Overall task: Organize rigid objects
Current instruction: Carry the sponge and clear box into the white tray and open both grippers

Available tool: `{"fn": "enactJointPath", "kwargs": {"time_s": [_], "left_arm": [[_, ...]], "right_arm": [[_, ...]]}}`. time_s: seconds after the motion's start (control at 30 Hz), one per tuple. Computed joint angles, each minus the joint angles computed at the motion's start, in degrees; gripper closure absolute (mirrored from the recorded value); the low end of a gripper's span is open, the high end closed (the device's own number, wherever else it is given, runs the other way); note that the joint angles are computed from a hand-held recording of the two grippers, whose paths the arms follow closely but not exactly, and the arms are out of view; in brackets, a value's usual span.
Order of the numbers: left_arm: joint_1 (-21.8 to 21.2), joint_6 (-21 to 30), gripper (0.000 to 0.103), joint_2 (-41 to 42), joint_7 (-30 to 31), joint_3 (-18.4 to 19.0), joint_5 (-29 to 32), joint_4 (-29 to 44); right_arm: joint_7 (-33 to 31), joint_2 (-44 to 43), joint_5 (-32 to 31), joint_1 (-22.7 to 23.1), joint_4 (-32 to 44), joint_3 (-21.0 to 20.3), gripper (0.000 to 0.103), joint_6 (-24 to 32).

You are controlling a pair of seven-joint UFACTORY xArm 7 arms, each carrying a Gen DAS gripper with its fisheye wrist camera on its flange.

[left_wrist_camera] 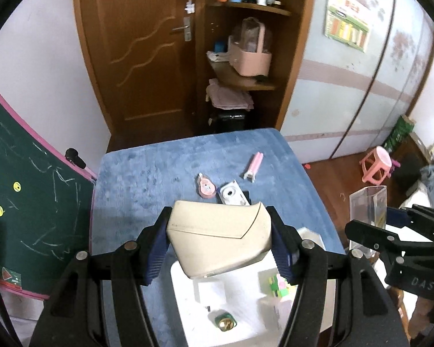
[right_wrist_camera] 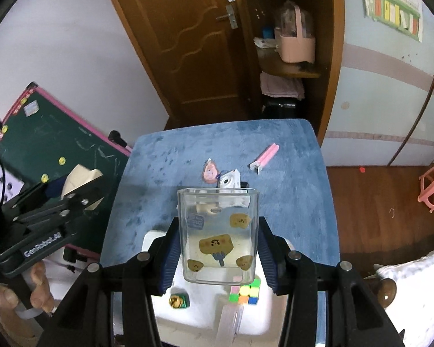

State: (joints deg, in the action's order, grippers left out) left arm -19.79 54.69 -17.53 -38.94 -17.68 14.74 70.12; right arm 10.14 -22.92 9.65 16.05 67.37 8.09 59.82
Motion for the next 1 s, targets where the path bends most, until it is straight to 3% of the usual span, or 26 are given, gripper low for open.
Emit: {"fn": "enactJointPath", "kwargs": {"time_s": [0.3, 0.47, 0.6, 1.0], "left_arm": [[-3.33, -3.16, 0.037, -3.02, 0.96, -1.17, -4.18, -10.84], [-5.64, -5.90, 0.037, -1.17, 0.37, -0.73, -9.10, -16.58], [-6.91, -8.87, 0.037, 1.95, -1.25, -1.40, -9.07, -19.52], [-8.66, -12.69, 0.037, 9.53, -6.08, 0.27, -7.56, -21.20]], "right_arm": [[2.83, -11.91, -1.40, 1.39, -15.73, 2.00, 0.054, 2.04], [5.46, -17.11, -1.68, 1.70, -26.76, 2.70, 0.054, 1.68], [6.79, -19.51, -0.74, 2.93, -33.96, 2.37, 0.054, 0.13], [7.82, -17.16, -1.59, 4.19, -40.33, 2.17, 0.053, -3.54]]}}
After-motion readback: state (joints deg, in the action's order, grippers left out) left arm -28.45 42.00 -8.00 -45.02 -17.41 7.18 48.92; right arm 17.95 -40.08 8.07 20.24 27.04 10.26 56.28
